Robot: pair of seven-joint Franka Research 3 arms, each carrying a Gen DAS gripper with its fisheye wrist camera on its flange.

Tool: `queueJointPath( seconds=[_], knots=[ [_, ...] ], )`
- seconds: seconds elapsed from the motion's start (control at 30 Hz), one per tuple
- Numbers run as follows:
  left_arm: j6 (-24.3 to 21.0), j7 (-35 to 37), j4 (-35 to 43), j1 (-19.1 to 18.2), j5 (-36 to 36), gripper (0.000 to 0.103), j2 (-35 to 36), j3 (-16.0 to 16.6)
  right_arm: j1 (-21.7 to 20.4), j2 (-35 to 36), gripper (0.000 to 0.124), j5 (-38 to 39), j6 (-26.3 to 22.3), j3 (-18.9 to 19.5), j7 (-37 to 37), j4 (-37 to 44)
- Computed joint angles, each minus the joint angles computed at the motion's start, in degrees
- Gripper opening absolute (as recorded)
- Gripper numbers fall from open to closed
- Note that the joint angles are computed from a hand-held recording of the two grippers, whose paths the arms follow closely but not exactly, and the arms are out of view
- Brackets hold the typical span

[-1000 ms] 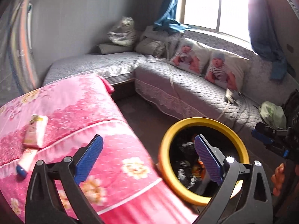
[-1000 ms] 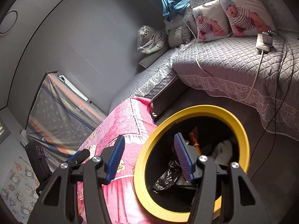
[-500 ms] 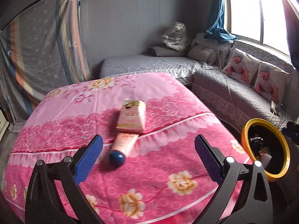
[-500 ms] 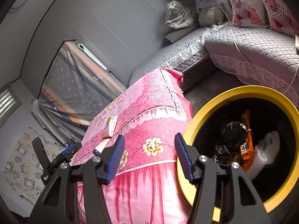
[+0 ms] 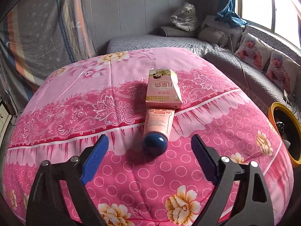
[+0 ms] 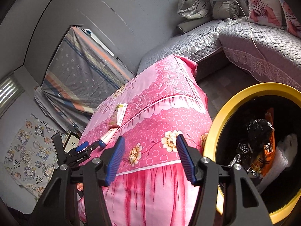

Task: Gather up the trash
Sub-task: 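Grasp the pink lotion tube by its blue cap with the left tool, then grasp the pink carton box with the right tool while the left tool holds the tube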

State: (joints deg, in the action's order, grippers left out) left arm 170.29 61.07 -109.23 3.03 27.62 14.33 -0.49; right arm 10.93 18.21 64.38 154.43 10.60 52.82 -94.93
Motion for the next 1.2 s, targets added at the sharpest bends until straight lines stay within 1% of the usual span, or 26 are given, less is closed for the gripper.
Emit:
queueJointPath(
  seconds=[0.1, 0.13, 0.4, 0.47, 0.53, 0.57, 0.6, 0.63, 0.67, 0.8, 0.87, 1.0, 1.03, 1.1, 1.2],
  knots=[
    [-1.9, 5.0, 1.8, 2.7, -5.8, 0.081, 1.7, -3.3, -0.1, 0.0, 0.054, -0.1, -0.4, 0.0, 0.1, -0.1],
    [-2.4, 6.2, 2.4, 3.1, -7.1, 0.080, 2.1, -3.8, -0.1, 0.1, 0.054, 0.0, -0.4, 0.0, 0.1, -0.1],
    [-8.2, 12.8, 8.3, 4.7, -15.4, 0.064, 6.3, -5.9, -0.5, 0.2, 0.054, 0.7, -0.9, 0.1, -0.3, 0.0],
    [-9.5, 14.5, 9.4, 5.2, -17.6, 0.063, 7.1, -6.6, -0.7, 0.1, 0.054, 1.2, -0.9, 0.1, -0.6, -0.2],
    [-10.6, 14.8, 10.3, 4.5, -17.7, 0.063, 7.8, -6.0, -0.7, -0.1, 0.054, 1.6, -0.8, 0.1, -1.0, -0.3],
    [-10.9, 14.5, 10.7, 4.0, -17.3, 0.060, 8.0, -5.6, -0.6, -0.1, 0.054, 1.7, -0.7, 0.0, -1.0, -0.3],
    [-10.8, 15.3, 10.8, 4.3, -17.9, 0.053, 8.2, -5.9, -0.7, -0.2, 0.054, 1.9, -0.8, 0.0, -1.2, -0.4],
    [-10.8, 15.8, 10.8, 4.5, -18.4, 0.040, 8.2, -6.1, -0.7, -0.2, 0.054, 2.0, -0.8, 0.0, -1.3, -0.4],
    [-10.9, 15.6, 10.9, 4.1, -18.2, 0.037, 8.2, -5.8, -0.6, -0.3, 0.054, 1.9, -0.8, 0.0, -1.3, -0.4],
    [-9.4, 14.7, 9.6, 3.8, -18.2, 0.036, 7.4, -5.1, -0.3, -0.7, 0.054, 1.8, -1.0, -0.1, -1.6, -0.5],
    [-8.7, 15.4, 8.5, 4.6, -19.4, 0.036, 6.4, -5.8, -0.1, -0.6, 0.054, 1.4, -1.5, 0.0, -1.7, 0.0],
    [-3.7, 15.6, 2.4, 5.0, -20.0, 0.036, 1.4, -5.9, 0.2, 0.5, 0.054, 0.5, -5.9, 0.5, -2.1, 3.1],
    [-2.9, 15.9, 1.2, 5.3, -20.5, 0.036, 0.2, -6.0, 0.6, 1.3, 0.055, -0.5, -7.2, 0.6, -1.7, 4.6],
    [-0.4, 16.0, -2.1, 5.6, -21.4, 0.036, -2.5, -6.1, 1.9, 3.1, 0.064, -3.6, -8.7, 0.6, 0.4, 7.8],
    [4.4, 13.3, -8.3, 5.2, -20.8, 0.036, -7.4, -4.6, 4.7, 7.9, 0.065, -11.7, -12.2, 0.5, 4.9, 15.6]
  ],
)
